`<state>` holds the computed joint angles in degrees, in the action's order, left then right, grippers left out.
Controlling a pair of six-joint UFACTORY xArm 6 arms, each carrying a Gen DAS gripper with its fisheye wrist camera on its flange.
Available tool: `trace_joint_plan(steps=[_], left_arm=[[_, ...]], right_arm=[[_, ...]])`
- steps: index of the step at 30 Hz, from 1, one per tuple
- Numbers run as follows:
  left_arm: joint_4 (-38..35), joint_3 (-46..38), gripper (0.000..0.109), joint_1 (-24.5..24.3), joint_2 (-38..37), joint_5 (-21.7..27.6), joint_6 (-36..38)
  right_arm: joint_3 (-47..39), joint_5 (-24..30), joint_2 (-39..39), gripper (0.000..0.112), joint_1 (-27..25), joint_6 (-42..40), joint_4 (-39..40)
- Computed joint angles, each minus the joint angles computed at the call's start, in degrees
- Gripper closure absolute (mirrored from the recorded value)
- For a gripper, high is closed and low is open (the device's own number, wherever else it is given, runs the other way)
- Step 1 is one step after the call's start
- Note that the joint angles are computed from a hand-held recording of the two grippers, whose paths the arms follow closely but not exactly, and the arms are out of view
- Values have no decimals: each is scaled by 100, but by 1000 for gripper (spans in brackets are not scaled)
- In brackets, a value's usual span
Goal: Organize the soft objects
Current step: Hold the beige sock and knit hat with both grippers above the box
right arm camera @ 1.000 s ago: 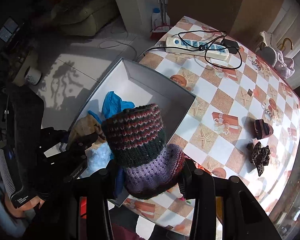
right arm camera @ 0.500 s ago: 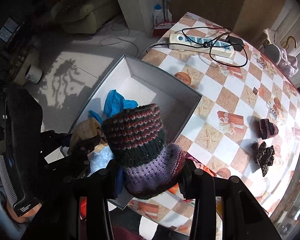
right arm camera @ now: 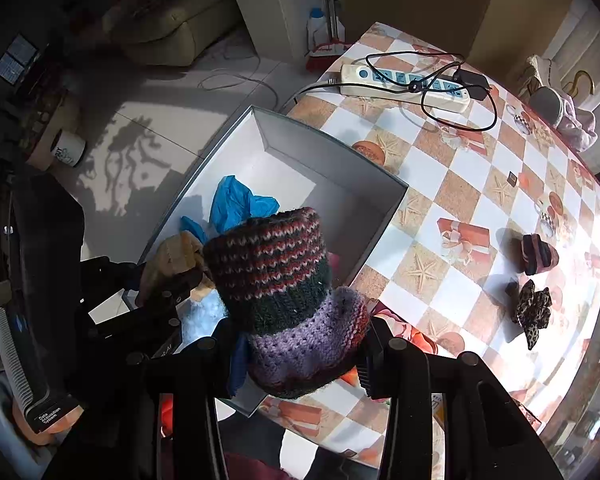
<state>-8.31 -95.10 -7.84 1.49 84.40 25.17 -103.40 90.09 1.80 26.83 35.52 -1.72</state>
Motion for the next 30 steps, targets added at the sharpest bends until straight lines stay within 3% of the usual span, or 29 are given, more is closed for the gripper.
trace_joint_plan(steps=[30], left_arm=[[38,27,85,37,-32,-29,1]], right_arm=[[27,-13,4,68,44,30,13]])
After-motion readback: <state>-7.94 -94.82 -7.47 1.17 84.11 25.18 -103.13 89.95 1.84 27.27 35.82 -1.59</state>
